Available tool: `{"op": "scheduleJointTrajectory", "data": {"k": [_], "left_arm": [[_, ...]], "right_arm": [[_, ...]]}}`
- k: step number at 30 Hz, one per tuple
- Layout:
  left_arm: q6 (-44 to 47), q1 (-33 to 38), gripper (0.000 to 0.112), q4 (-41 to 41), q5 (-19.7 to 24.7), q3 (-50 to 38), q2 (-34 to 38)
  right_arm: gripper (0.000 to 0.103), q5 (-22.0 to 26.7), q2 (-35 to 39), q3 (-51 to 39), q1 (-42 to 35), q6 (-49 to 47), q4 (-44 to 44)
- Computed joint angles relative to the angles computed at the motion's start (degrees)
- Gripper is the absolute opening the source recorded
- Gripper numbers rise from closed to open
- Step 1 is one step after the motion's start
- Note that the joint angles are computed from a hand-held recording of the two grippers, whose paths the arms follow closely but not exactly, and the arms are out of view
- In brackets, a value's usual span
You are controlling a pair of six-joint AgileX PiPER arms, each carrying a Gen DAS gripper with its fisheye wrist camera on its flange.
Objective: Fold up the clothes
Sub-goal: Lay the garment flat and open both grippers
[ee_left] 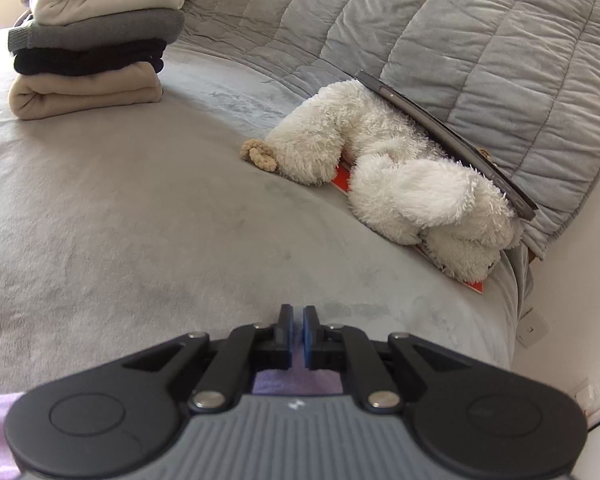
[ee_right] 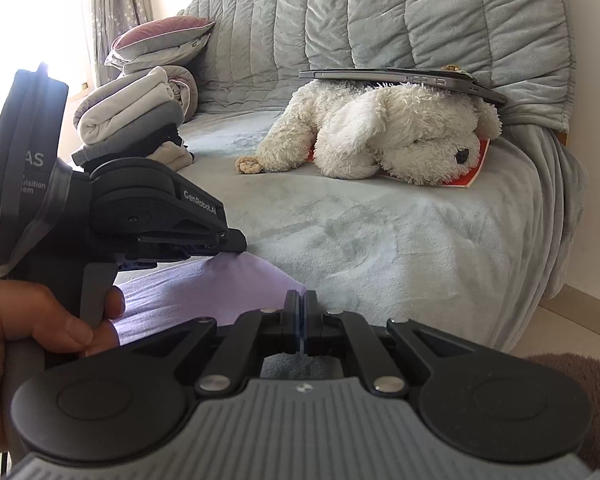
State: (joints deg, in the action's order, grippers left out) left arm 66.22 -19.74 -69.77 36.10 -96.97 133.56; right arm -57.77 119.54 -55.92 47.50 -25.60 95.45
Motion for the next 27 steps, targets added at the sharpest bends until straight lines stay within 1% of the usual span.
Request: {"op": "scheduleJointTrajectory", "data": {"k": [1,2,3,4,5,7,8,9,10,12,13,18,21,23,27], "left_arm": [[0.23,0.3,0.024,-0.55,0.19,1.11,-0.94],[0.66,0.62,0.03,-1.22,0.35,2.32,-1.93],[1.99,0.95,0.043,-2.45,-0.24,4.3,-3.37],[3.1,1.27,0.049,-3.4,-0.86,6.0,-4.65],[4.41,1.92,0.05,-4.39,-1.08,8.0,-6.14],[6.64,3.57,0.059,-5.78,-1.62,12.23,-9.43],[7.81,4.54,0.06,-6.36,-2.46,14.63,-11.29],[8.97,5.54,0.063,-6.92,-3.31,16.94,-13.12],[10.24,6.52,0.068,-7.6,-4.35,19.07,-14.77],[11.16,9.03,0.071,-7.41,-5.7,22.45,-17.56],[11.46,10.35,0.072,-7.14,-6.31,23.95,-18.86],[6.65,18.31,0.074,-2.48,-6.84,28.58,-22.85],[12.53,22.88,0.074,-7.84,-9.15,33.65,-26.17],[16.9,26.5,0.074,-12.02,-9.51,36.71,-28.26],[20.44,37.04,0.074,-17.5,-7.91,41.02,-30.64]], "right_arm": [[0.003,0.04,-0.29,0.11,-0.03,-0.26,0.13],[0.004,0.12,-0.62,0.28,-0.09,-0.47,0.23],[0.014,0.34,-1.07,0.61,-0.25,-0.48,0.17],[0.014,0.54,-1.49,0.91,-0.38,-0.46,0.14],[0.015,0.79,-1.93,1.18,-0.48,-0.41,0.17],[0.019,1.57,-2.88,1.74,-0.66,0.0,0.08],[0.028,1.85,-3.3,1.98,-0.6,0.3,0.0],[0.041,2.05,-3.68,2.22,-0.39,0.78,-0.34],[0.043,2.23,-4.06,2.45,-0.16,1.27,-0.73],[0.043,3.09,-4.93,3.34,0.33,3.41,-2.96],[0.043,4.26,-5.47,4.08,0.35,5.81,-5.04],[0.043,9.45,-7.06,6.58,0.27,18.77,-15.27],[0.043,11.58,-7.23,7.07,0.64,25.91,-20.3],[0.043,12.99,-7.4,7.75,0.78,32.21,-25.05],[0.043,14.56,-7.14,10.68,-0.7,53.91,-42.68]]}}
